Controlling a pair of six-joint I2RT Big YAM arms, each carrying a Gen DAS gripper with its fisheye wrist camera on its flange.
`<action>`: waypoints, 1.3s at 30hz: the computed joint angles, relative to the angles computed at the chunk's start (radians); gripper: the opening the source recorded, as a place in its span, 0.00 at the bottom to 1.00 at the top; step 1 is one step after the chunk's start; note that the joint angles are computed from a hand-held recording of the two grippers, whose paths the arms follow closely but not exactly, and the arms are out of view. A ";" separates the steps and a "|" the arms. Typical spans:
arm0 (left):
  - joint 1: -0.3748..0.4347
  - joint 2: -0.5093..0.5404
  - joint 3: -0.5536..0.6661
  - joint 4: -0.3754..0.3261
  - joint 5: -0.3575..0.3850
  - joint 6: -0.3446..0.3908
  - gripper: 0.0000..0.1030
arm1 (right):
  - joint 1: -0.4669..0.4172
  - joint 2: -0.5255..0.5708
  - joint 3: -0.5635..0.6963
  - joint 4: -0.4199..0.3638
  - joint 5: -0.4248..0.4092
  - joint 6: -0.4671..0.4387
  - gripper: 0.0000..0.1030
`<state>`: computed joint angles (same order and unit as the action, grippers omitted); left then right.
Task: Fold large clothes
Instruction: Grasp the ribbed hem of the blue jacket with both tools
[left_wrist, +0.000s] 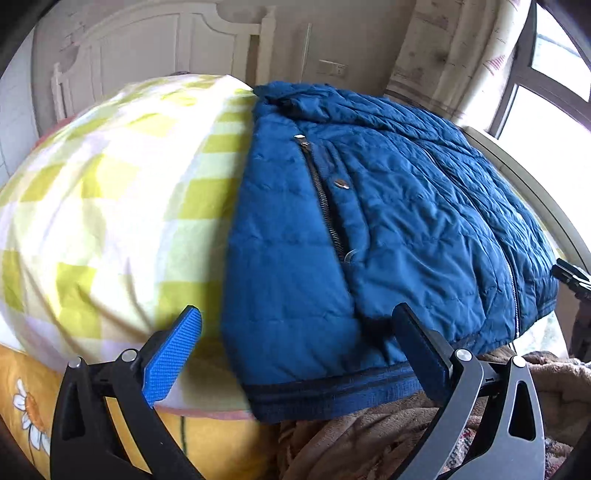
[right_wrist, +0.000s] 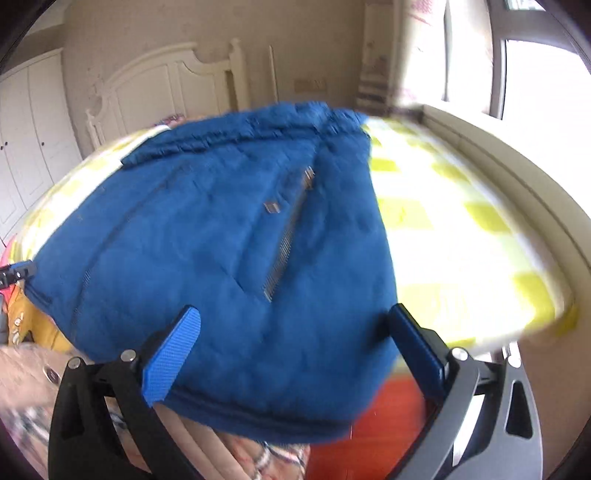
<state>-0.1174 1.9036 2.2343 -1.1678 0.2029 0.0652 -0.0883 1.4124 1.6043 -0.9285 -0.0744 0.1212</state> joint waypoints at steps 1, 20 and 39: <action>-0.007 -0.005 -0.011 0.009 -0.004 0.008 0.96 | -0.001 -0.015 -0.027 0.035 -0.001 0.004 0.98; -0.032 -0.005 -0.002 -0.014 -0.057 0.033 0.67 | -0.042 -0.119 -0.207 0.124 -0.200 0.116 0.38; -0.007 0.011 0.027 -0.041 -0.091 -0.053 0.76 | -0.010 -0.092 -0.125 0.132 -0.094 0.121 0.56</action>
